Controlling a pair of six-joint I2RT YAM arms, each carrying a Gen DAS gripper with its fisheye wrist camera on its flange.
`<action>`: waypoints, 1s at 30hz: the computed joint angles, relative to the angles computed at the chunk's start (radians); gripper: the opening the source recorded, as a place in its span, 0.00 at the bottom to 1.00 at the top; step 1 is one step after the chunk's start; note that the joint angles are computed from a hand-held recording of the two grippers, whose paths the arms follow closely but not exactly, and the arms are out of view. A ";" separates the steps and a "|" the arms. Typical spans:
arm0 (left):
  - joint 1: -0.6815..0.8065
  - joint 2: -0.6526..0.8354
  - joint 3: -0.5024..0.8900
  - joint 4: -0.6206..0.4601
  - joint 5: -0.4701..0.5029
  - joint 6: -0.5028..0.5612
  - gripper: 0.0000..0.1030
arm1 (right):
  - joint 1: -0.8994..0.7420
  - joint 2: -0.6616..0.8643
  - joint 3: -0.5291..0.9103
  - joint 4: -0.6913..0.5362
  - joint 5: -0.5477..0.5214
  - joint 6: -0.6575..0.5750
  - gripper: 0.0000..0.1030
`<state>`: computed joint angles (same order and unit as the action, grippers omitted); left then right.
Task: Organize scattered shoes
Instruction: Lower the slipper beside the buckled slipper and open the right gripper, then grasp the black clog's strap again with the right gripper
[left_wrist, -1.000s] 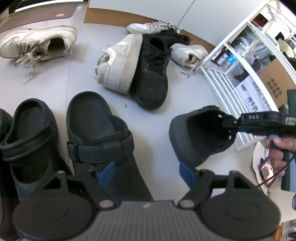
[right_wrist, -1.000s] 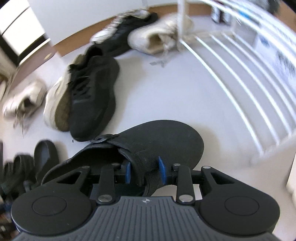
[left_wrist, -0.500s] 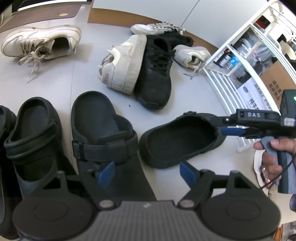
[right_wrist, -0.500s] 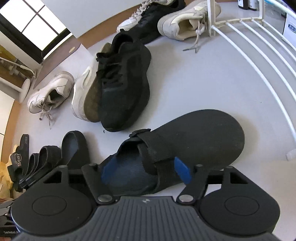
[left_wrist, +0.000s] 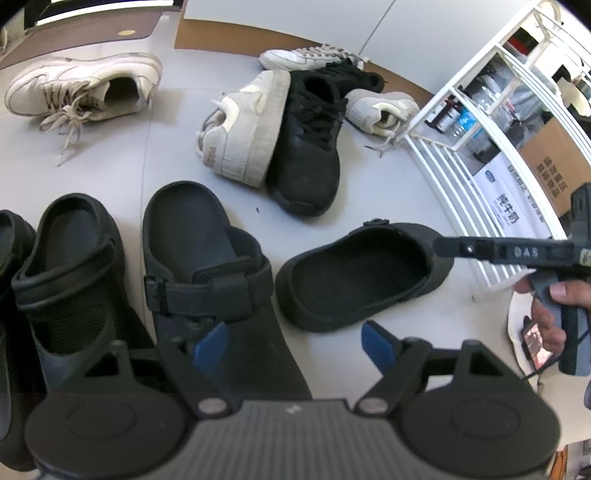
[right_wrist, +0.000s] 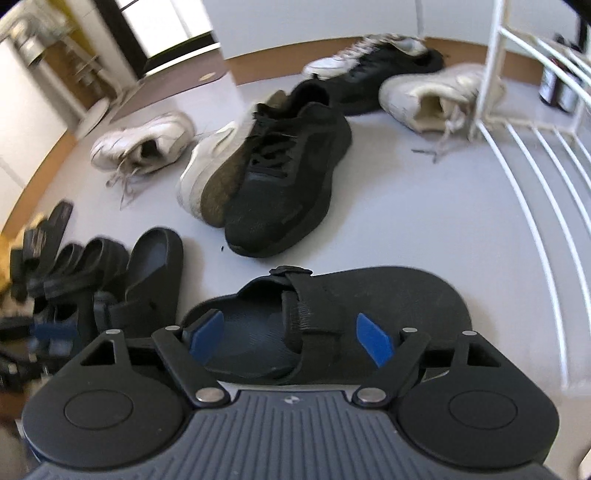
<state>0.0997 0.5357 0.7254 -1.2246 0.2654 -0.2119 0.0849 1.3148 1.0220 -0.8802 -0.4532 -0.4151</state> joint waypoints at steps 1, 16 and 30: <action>-0.001 0.002 0.001 0.004 -0.003 0.001 0.83 | 0.006 -0.003 -0.003 0.001 0.021 -0.059 0.85; 0.013 0.031 -0.004 0.042 -0.019 0.005 0.84 | -0.025 0.032 -0.033 0.017 0.074 -0.566 0.85; 0.193 0.068 -0.013 0.031 0.067 0.115 0.84 | 0.053 0.012 -0.141 0.174 0.122 -0.831 0.91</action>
